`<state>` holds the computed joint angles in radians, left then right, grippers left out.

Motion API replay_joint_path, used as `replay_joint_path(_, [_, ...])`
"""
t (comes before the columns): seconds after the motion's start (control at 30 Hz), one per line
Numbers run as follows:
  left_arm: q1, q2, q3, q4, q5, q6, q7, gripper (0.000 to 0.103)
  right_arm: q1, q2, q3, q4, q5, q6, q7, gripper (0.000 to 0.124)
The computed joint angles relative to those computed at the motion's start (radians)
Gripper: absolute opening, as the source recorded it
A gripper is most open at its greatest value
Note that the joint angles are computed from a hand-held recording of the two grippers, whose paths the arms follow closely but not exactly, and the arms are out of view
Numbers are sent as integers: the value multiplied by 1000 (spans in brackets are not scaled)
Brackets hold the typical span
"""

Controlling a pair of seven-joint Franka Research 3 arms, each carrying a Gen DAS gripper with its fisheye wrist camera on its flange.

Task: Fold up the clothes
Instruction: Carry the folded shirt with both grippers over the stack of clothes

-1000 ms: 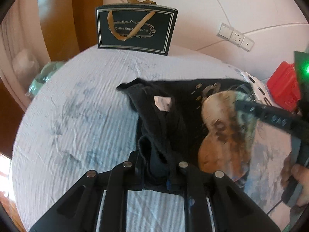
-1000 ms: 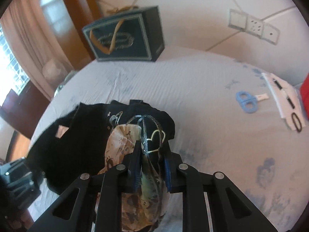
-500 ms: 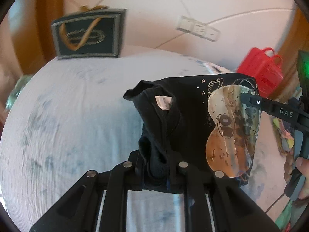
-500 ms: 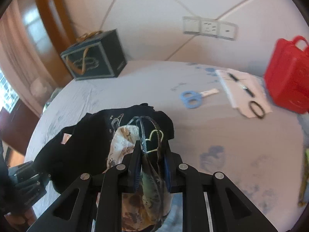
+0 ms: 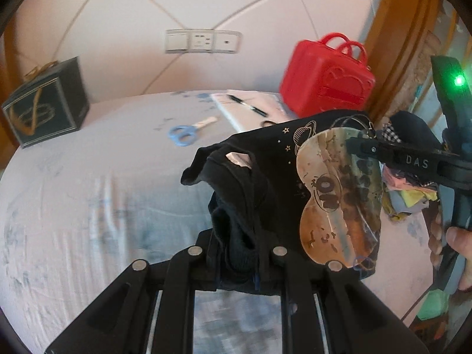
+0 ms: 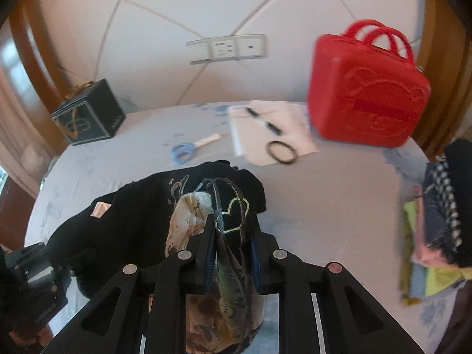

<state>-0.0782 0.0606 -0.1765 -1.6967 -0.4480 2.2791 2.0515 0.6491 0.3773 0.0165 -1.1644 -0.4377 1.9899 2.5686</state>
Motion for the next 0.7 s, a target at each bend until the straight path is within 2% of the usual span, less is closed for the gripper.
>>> replay_joint_path(0.17, [-75, -32, -40, -68, 111, 93, -207, 14, -99, -210, 22, -319, 47, 169, -81, 19])
replay_joint_path(0.27, [-121, -37, -60, -81, 193, 136, -376, 14, -171, -294, 42, -428, 108, 242, -210, 19])
replay_joint_path(0.37, [-168, -38, -81, -60, 269, 152, -525, 14, -228, -377, 56, -506, 153, 275, -321, 19])
replay_joint_path(0.5, [-225, 3, -109, 56, 333, 138, -615, 14, -304, -511, 61, -592, 199, 292, -422, 19])
replay_joint_path(0.6, [-275, 81, -136, 211, 380, 113, -639, 14, -366, -639, 48, -661, 229, 305, -459, 19])
replay_joint_path(0.7, [-354, 192, -162, 411, 455, 57, -683, 14, -423, -761, 6, -698, 282, 260, -545, 19])
